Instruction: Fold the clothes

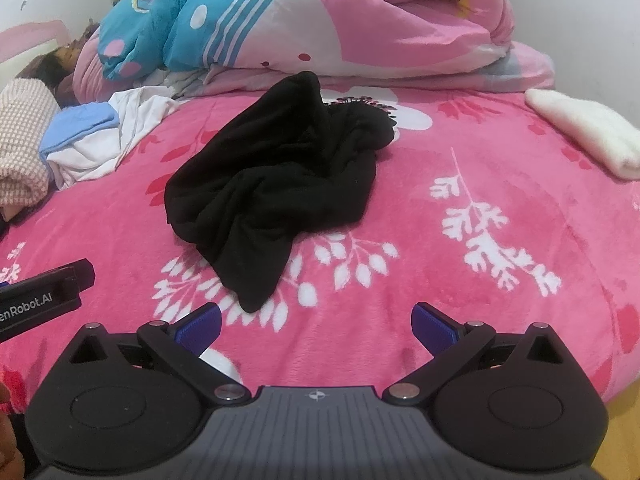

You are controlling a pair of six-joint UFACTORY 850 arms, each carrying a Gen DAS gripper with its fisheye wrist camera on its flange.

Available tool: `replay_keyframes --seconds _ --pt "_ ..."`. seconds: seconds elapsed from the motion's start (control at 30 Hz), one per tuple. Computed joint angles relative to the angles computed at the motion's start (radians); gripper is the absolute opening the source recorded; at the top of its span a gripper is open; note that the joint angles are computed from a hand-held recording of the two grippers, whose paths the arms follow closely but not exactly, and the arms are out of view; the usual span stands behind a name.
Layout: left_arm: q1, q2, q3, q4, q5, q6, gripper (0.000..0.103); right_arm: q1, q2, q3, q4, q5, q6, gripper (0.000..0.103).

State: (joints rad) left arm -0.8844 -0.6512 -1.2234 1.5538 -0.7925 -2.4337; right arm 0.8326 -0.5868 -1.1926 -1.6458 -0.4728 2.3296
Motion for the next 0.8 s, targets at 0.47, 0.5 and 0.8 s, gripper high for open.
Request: replay_keyframes --seconds 0.47,0.5,0.8 --pt "0.070 -0.050 -0.033 0.495 0.088 -0.326 0.103 -0.092 0.012 0.069 -0.492 -0.128 0.470 0.103" --pt "0.077 -0.063 -0.055 0.514 0.089 -0.315 0.103 -0.104 0.009 0.064 -0.530 -0.141 0.493 0.103" --pt "0.138 -0.220 -0.287 0.438 0.203 -0.070 0.100 -0.216 -0.095 -0.098 -0.902 -0.126 0.685 0.099"
